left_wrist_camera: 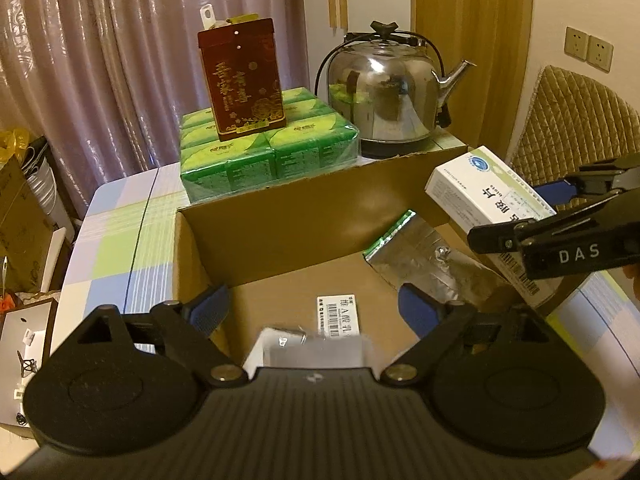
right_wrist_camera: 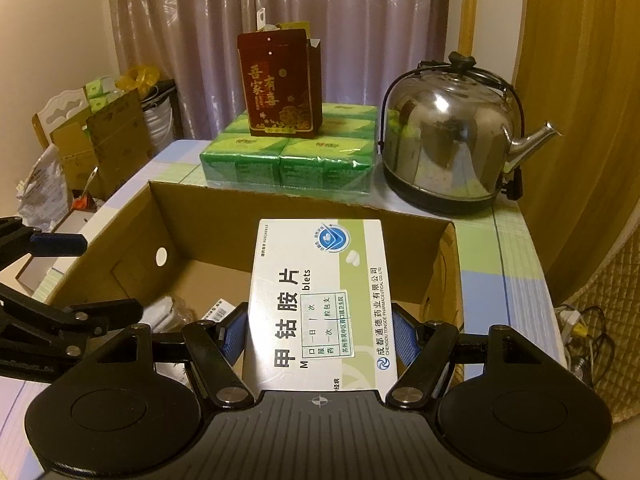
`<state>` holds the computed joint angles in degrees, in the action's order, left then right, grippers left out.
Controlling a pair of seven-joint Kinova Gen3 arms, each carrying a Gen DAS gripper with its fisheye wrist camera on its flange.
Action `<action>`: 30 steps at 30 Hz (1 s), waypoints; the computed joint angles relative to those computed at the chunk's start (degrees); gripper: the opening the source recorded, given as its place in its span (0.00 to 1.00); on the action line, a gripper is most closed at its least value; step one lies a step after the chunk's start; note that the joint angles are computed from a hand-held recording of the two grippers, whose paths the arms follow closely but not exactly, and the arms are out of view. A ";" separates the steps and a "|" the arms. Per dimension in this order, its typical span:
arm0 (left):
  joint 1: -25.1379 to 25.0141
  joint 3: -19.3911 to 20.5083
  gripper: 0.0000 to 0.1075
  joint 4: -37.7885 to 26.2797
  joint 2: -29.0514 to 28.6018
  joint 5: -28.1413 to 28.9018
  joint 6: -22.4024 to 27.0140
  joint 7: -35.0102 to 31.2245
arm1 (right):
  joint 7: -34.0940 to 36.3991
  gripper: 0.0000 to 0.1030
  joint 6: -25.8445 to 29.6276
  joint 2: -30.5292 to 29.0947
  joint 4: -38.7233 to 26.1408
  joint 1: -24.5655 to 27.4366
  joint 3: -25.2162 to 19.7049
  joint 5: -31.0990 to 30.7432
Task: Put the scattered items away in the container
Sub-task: 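Open the left tool to drop the clear container while the right tool releases the white box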
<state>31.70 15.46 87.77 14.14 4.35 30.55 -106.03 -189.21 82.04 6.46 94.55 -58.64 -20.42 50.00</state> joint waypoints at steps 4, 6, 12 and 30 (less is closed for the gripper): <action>-0.52 0.10 0.83 0.64 -0.66 0.48 -0.18 -0.52 | 0.16 0.66 0.26 -0.01 -0.27 -0.07 -0.01 0.00; -0.75 0.16 0.83 0.85 -0.93 0.68 -0.03 -0.90 | 0.17 0.66 0.39 0.04 -0.42 -0.13 -0.03 -0.01; -1.53 0.31 0.83 1.88 -1.76 1.81 0.25 -2.05 | 0.49 0.66 0.41 0.36 -0.82 -0.34 -0.02 -0.01; -3.43 0.55 0.83 3.84 -2.91 5.20 -0.43 -3.51 | -3.76 0.81 -0.22 0.46 0.72 -1.66 0.03 2.64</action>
<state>28.28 16.00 91.61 11.23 9.55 30.13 -109.54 -192.97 81.82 6.92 95.27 -60.31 -20.40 52.64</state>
